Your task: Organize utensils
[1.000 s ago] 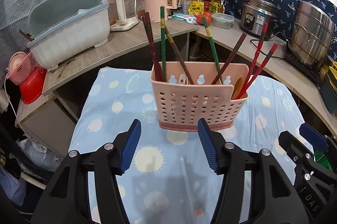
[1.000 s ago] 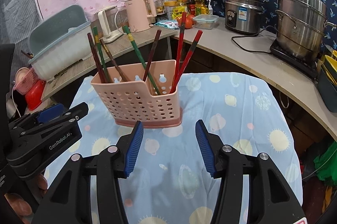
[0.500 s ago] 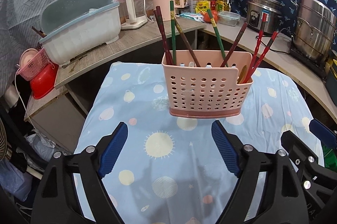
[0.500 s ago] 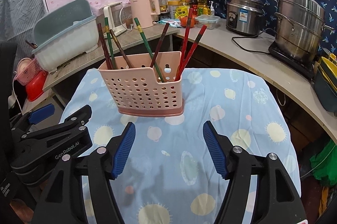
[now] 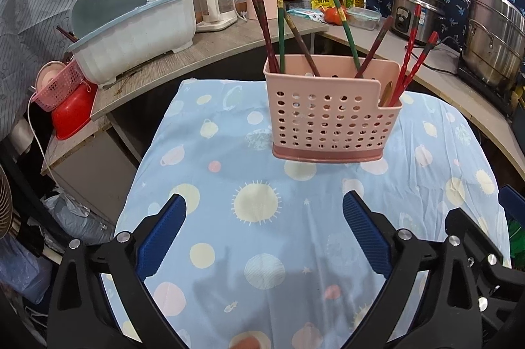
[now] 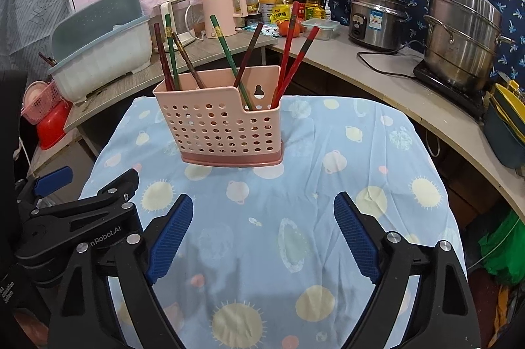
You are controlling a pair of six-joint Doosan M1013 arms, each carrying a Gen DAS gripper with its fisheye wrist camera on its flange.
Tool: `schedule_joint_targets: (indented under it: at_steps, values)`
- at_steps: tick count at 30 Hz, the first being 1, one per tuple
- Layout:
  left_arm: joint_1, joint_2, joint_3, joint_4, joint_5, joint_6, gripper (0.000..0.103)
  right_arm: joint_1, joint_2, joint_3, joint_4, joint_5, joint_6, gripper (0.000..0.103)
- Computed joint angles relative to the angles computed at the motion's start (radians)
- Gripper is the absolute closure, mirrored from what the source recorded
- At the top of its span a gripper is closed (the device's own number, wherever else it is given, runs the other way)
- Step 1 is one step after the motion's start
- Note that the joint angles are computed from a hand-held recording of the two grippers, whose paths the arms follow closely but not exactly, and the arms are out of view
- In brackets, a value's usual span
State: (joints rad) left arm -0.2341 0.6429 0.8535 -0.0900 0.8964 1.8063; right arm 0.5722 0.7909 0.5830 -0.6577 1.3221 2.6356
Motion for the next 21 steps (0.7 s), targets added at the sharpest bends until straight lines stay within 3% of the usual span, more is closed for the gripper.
schedule_joint_targets:
  at_steps: [21]
  values:
    - [0.007, -0.014, 0.037, -0.016, 0.004, 0.016, 0.011, 0.011, -0.009, 0.031, 0.011, 0.007, 0.017, 0.019]
